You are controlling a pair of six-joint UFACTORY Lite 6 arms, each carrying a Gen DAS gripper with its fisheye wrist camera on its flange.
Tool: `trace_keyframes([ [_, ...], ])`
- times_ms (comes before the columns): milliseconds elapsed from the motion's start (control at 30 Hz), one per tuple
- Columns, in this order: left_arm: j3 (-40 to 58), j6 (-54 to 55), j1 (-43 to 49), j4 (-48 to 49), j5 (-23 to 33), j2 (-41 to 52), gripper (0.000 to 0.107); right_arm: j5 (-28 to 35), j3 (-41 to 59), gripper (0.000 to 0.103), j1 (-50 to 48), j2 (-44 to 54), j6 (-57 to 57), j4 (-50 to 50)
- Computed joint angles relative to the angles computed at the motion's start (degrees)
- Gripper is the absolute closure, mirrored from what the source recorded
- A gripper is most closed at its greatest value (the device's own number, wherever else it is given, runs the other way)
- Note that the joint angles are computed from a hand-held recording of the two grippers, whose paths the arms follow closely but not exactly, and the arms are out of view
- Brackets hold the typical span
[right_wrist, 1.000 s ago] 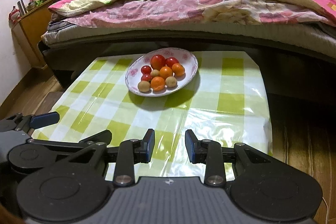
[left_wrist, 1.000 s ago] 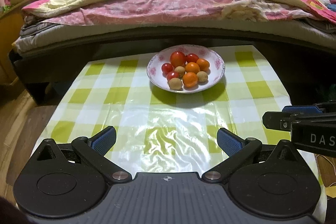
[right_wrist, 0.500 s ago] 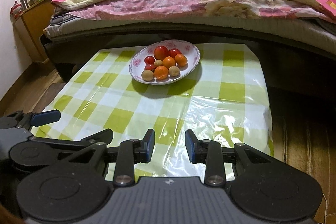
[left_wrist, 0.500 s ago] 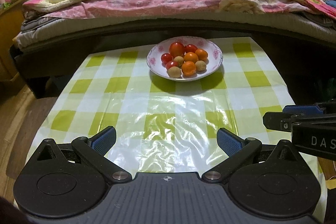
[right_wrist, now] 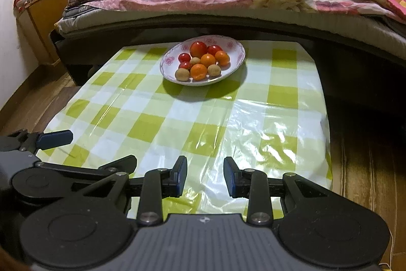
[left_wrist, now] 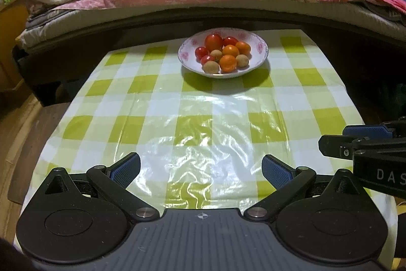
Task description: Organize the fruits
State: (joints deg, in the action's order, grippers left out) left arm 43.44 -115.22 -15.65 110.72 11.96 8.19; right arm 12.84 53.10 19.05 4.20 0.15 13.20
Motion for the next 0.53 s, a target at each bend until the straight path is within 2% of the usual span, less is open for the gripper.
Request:
trace_keyframes([
  [533, -1.5, -3.9, 0.3, 3.8, 0.0, -1.1, 0.004, -0.2, -1.8, 0.068, 1.1, -1.6, 0.1, 0.3],
])
